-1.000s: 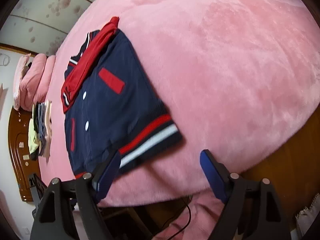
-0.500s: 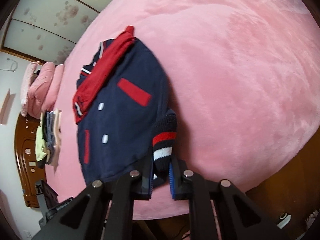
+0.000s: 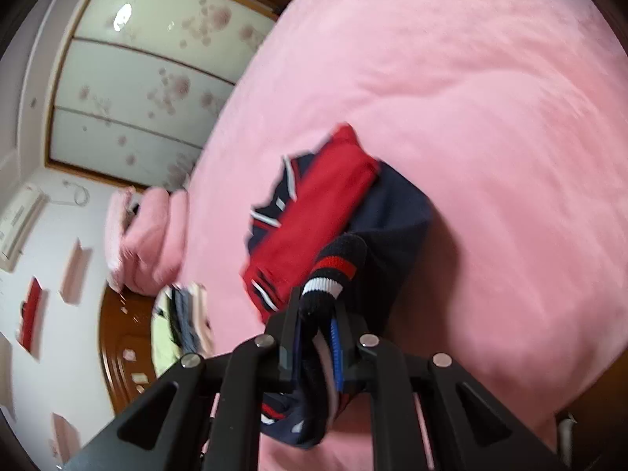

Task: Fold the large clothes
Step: 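Lift the hem and fold it up over the collar with both grippers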

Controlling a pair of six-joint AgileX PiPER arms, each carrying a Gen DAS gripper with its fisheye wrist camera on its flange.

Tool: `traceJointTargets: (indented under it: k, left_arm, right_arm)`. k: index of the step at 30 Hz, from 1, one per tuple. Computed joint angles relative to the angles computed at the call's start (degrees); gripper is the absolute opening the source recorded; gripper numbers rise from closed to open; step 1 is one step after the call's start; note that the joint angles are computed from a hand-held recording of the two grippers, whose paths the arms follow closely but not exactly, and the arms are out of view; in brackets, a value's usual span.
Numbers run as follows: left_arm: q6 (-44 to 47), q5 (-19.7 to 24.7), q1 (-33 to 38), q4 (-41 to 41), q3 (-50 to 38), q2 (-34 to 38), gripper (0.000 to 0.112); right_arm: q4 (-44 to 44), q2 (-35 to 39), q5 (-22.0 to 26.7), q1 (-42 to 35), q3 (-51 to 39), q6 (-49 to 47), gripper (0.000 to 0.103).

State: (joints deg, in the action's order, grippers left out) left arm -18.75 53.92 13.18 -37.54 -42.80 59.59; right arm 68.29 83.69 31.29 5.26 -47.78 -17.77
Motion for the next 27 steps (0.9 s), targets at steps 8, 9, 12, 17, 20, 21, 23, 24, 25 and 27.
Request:
traceJointTargets:
  k: [8,9,12,17,20,21,23,24,25,27]
  left_arm:
    - [-2.7,-3.0,-0.6,5.8,-17.9,17.9,0.008]
    - [-3.1,-3.8,-1.2,6.4,-19.7,20.1,0.008]
    - [-5.9,-5.0,-2.9,9.7,-26.8,27.8,0.008]
    - [-10.6,-4.1,-5.4,14.9,-39.2,39.0,0.008]
    - [-15.3,-2.2,-7.3,21.3,-46.6,44.5,0.006]
    - [-17.2,-1.1,-8.0,24.6,-49.8,46.4,0.006]
    - [-19.4,0.6,-8.6,28.8,-53.7,48.9,0.006]
    - [-20.2,1.4,-8.7,30.2,-55.5,50.1,0.006]
    - [-20.6,2.4,-8.6,31.1,-57.2,51.3,0.006]
    - [-20.5,3.8,-8.2,31.5,-59.1,52.7,0.006]
  right_arm:
    - [-9.9,12.8,-1.1,1.0,-18.6,9.4,0.011]
    - [-11.2,15.5,-0.8,1.1,-21.7,10.5,0.011]
    - [-14.8,22.3,0.7,0.9,-29.5,13.7,0.011]
    - [-22.8,33.1,6.5,-0.2,-43.7,21.2,0.011]
    - [-26.7,40.0,11.3,-0.7,-53.5,26.4,0.011]
    - [-27.8,42.7,13.4,-0.9,-57.4,28.3,0.012]
    - [-28.5,46.0,15.8,-1.3,-61.9,30.5,0.015]
    - [-28.8,47.6,16.9,-1.3,-64.4,31.8,0.015]
    - [-29.3,49.6,18.5,-1.4,-67.5,33.0,0.016]
    - [-30.2,53.3,21.8,-1.4,-74.0,34.0,0.02]
